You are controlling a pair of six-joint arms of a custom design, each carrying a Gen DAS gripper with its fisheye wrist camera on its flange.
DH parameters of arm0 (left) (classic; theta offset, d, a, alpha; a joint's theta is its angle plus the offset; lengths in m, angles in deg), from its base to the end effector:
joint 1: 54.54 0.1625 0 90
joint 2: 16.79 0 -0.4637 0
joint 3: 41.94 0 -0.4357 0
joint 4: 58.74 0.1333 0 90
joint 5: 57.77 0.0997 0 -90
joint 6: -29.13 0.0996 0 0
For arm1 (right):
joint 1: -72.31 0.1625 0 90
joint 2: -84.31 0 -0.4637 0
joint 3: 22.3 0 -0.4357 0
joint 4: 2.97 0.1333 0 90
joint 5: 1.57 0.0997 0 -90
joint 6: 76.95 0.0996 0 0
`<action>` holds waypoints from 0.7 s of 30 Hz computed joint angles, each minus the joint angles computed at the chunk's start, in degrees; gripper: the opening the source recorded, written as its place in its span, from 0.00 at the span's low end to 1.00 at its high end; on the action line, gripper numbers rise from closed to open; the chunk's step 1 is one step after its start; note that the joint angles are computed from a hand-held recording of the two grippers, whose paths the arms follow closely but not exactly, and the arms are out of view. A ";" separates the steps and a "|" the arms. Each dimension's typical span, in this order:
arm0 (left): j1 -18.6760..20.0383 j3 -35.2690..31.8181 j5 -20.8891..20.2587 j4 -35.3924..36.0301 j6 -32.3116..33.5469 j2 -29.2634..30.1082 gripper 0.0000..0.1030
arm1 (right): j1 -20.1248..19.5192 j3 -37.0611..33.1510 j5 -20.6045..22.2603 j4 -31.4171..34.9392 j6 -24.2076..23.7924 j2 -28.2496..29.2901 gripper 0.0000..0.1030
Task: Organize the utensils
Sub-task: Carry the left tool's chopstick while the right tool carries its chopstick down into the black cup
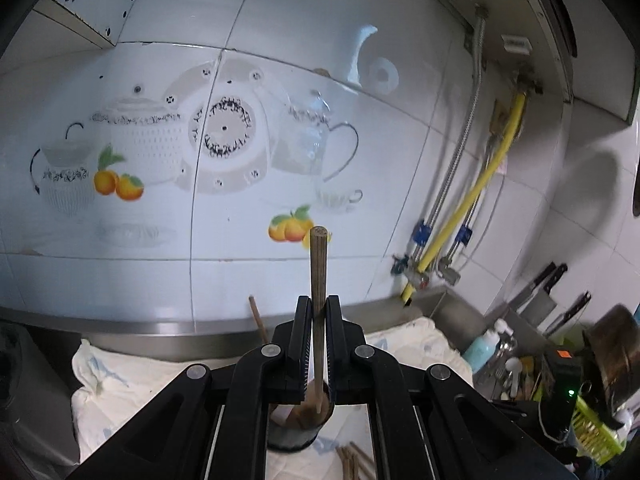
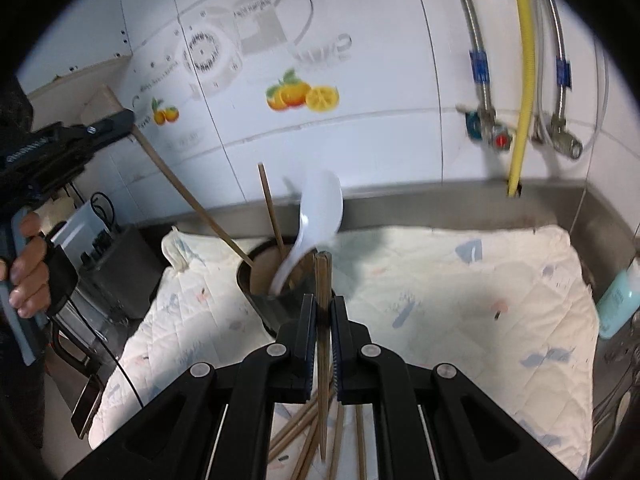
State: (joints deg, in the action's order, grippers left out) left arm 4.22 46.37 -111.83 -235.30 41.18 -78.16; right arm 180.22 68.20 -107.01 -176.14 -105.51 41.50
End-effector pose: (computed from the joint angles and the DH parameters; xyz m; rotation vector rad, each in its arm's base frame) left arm -0.2149 -0.7241 0.4173 0.4562 2.3212 -1.4396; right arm 0.3385 -0.7002 0.1351 0.9588 -2.5304 0.8271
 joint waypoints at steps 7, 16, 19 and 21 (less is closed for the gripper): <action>1.44 -2.60 1.14 1.22 0.46 2.40 0.06 | 1.21 -2.14 1.32 -1.68 -0.94 0.17 0.09; 4.44 -4.45 2.32 6.69 -2.30 4.67 0.06 | 3.00 -6.34 3.24 -3.96 -2.16 1.75 0.09; 5.03 -4.65 2.52 8.17 -2.76 5.10 0.06 | 3.46 -8.21 4.34 -4.75 -1.99 2.78 0.09; 5.46 -5.16 2.98 9.32 -3.26 5.57 0.06 | 3.73 -9.42 4.87 -5.15 -1.76 3.53 0.09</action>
